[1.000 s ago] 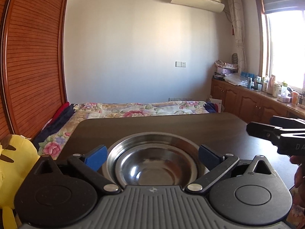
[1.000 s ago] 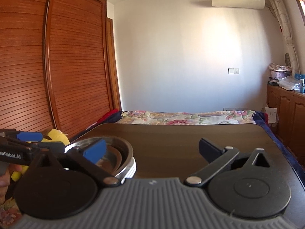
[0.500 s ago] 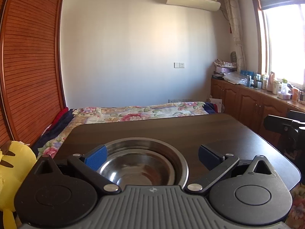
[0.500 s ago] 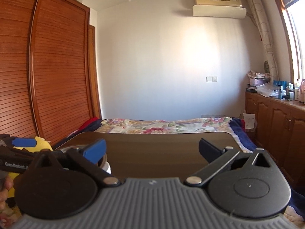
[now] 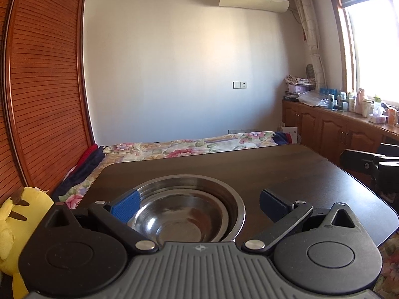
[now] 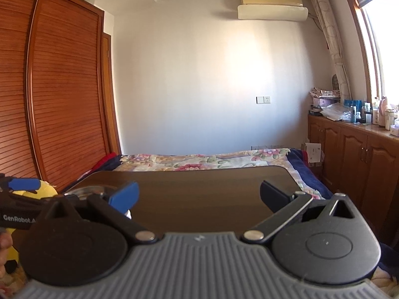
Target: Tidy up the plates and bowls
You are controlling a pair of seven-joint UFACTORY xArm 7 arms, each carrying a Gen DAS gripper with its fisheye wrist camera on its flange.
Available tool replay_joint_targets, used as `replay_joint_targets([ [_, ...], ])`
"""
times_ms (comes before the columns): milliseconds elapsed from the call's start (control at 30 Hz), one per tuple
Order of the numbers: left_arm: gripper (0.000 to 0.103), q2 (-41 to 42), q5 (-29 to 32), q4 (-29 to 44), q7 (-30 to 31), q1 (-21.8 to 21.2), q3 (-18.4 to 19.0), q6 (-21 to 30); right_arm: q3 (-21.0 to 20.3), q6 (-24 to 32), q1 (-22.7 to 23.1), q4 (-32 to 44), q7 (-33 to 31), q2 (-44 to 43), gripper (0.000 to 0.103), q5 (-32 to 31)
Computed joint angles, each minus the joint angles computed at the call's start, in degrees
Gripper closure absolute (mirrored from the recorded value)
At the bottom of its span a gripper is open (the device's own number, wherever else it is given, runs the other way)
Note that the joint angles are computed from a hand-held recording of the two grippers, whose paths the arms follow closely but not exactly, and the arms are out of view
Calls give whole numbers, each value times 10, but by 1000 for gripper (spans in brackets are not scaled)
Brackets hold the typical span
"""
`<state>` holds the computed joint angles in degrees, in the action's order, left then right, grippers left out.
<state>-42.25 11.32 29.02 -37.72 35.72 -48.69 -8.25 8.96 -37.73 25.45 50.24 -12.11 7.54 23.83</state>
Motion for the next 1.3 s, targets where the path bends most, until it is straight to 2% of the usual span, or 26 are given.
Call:
replay_joint_targets([
  [400,0,-18,1,-25,-14,-10,8,16,1,-5,14,4,-28,7,0,23],
  [900,0,-13,19,-58,-29,-36,33,28,2,29,34,-3,-62,6,0,56],
  [1300,0,3,23,-71,-40,-36,23,26,0,48,39,-15,-72,7,0,82],
])
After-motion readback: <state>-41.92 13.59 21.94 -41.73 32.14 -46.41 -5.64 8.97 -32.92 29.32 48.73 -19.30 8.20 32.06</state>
